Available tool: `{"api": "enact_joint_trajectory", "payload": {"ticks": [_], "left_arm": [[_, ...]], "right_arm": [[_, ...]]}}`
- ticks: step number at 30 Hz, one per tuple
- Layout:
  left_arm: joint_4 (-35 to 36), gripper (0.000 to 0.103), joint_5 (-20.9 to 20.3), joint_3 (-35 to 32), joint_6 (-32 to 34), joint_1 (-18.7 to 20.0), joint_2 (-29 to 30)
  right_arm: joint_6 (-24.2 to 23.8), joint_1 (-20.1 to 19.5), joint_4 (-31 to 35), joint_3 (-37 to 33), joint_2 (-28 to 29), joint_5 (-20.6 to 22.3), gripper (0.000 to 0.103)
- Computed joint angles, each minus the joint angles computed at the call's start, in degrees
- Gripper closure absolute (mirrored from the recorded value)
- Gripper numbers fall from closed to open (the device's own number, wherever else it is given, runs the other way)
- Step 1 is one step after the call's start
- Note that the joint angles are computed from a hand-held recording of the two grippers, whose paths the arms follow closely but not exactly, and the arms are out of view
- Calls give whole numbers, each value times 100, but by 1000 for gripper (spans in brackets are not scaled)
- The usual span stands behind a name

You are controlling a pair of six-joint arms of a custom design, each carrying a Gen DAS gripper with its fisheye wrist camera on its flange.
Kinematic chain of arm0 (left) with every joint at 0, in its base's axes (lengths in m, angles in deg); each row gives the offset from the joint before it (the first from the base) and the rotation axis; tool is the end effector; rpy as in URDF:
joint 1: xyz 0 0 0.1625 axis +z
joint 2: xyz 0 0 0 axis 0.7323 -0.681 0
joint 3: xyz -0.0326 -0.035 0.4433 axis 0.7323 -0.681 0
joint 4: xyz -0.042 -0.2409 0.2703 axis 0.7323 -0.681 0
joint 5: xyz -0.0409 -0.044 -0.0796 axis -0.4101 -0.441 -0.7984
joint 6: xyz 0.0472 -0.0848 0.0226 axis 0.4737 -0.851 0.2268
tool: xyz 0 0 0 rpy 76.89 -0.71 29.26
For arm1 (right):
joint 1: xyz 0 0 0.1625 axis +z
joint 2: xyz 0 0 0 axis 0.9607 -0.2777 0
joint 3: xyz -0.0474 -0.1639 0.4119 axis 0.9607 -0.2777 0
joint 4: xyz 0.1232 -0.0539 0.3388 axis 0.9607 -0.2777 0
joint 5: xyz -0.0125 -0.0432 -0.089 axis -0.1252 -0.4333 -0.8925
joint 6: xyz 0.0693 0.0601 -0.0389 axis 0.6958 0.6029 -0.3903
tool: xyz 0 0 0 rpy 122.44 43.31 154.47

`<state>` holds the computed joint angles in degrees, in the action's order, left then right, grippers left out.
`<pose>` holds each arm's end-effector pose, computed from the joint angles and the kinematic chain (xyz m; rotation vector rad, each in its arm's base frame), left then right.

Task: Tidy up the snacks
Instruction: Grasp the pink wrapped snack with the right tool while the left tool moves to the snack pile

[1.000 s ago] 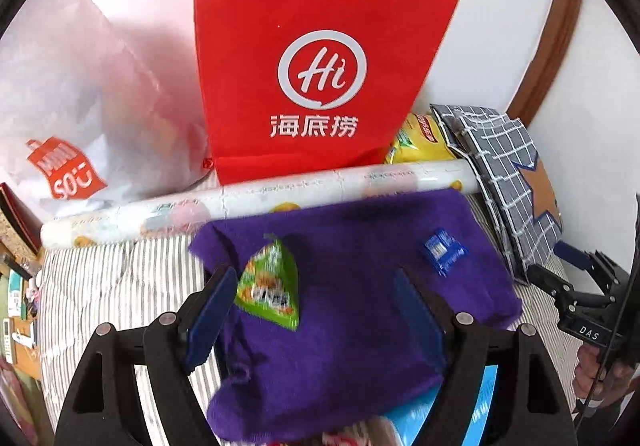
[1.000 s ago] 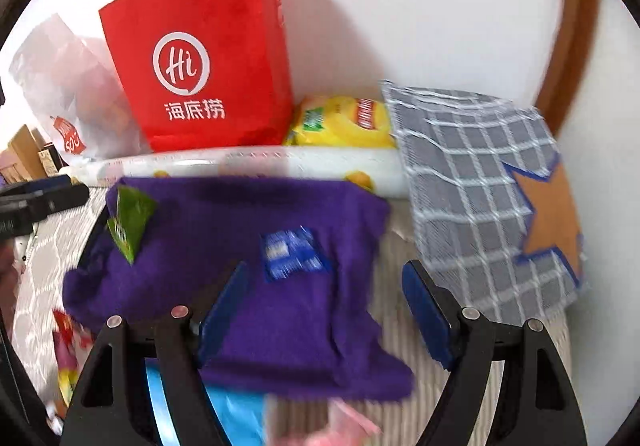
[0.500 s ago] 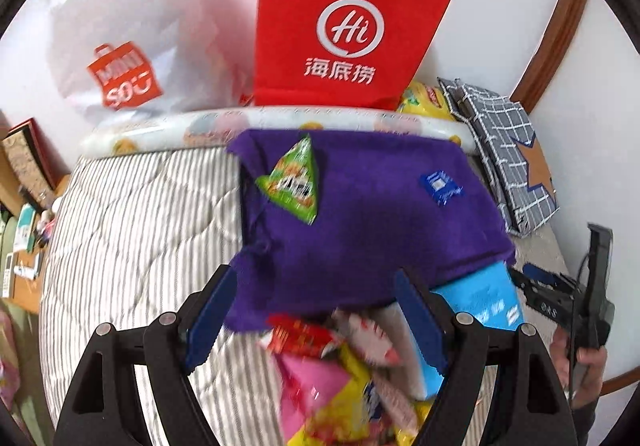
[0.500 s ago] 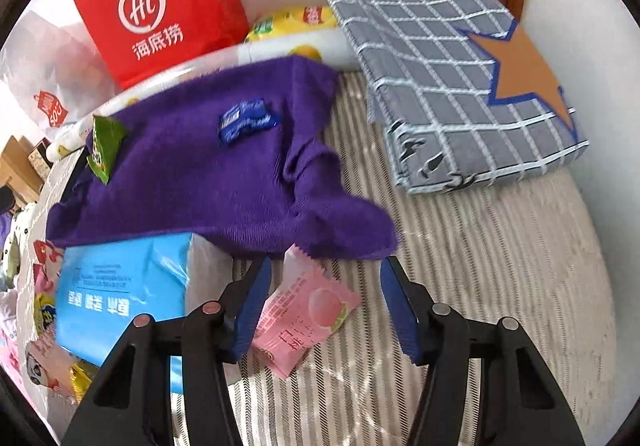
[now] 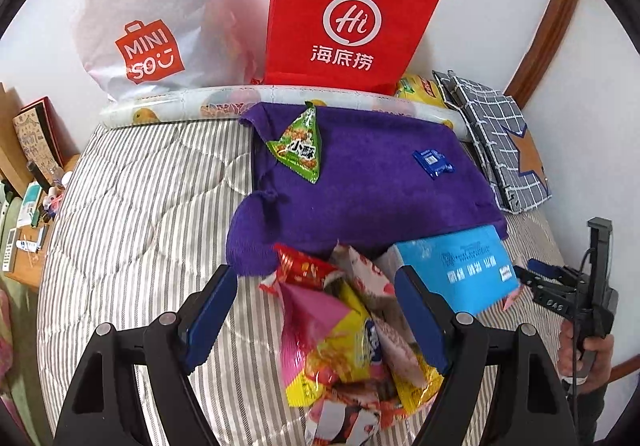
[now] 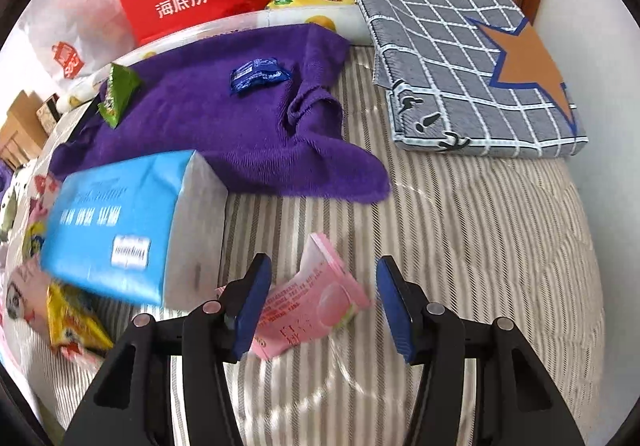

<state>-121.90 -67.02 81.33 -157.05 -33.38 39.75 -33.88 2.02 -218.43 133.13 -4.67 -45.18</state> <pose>-0.3904 -0.3050 0.0357 -0.4207 2.1537 -1.0441 -0.0235 -0.5336 0.3215 1.1143 -2.3832 0.2439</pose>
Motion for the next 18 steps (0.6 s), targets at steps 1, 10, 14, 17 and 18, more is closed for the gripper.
{"api": "enact_joint_trajectory", "payload": {"ticks": [1,10,14,17,18], "left_arm": [[-22,23,-12,29,-38,-29,0],[-520,23,-149,392,-268,-227,5],[-663,23,-197,481,-315,-283,25],[-665,23,-225,480,-349,-291,46],[-670,23,-233,476,-355,-296,55]], "right_arm": [[-22,-17,2,0,-49,12,48],[-201,-468,183,249,-632,686,34],[194,-589,641,77,-686,829,34],[335,-617,1055,-15,-667,1013,34],[316,-620,1056,18,-667,1065,34]]}}
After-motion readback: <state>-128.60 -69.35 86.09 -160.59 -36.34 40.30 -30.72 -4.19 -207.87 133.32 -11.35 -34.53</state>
